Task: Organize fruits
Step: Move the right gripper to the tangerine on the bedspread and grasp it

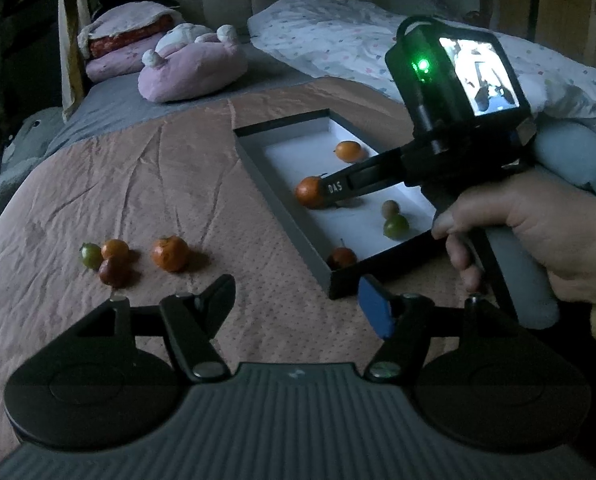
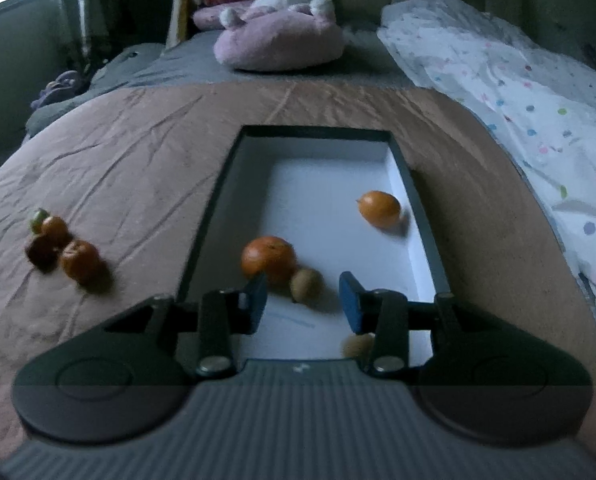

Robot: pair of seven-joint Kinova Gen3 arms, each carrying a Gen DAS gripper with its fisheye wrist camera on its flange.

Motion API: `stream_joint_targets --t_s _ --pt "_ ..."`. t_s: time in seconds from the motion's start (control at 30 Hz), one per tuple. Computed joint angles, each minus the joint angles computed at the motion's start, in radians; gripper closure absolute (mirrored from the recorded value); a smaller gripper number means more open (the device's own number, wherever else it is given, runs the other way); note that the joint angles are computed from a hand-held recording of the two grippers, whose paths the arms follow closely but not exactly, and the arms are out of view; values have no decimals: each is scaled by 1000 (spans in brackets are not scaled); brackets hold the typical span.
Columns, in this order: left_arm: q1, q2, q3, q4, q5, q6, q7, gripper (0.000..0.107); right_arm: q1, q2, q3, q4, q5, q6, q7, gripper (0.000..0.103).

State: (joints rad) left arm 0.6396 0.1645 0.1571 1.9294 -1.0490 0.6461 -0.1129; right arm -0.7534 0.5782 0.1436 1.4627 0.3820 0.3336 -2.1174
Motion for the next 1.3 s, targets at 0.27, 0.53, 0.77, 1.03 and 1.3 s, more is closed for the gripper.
stream_joint_targets --t_s 0.27,0.53,0.77,1.03,1.3 --pt "-12 -37 6 50 -29 23 65 34 1 -1 -49 -28 -17 6 51 61" --pt "-67 -83 33 108 -37 47 114 34 74 -1 -184 -4 -104 -91 204 61" --pt "-102 -96 47 142 -54 51 136 34 99 48 -259 -70 -198 -49 343 61" --pt "-139 -97 38 178 -62 32 163 34 69 118 -277 -183 -265 32 472 49" --pt "-174 -107 32 206 -57 37 170 34 22 207 -238 -333 -281 140 491 50"
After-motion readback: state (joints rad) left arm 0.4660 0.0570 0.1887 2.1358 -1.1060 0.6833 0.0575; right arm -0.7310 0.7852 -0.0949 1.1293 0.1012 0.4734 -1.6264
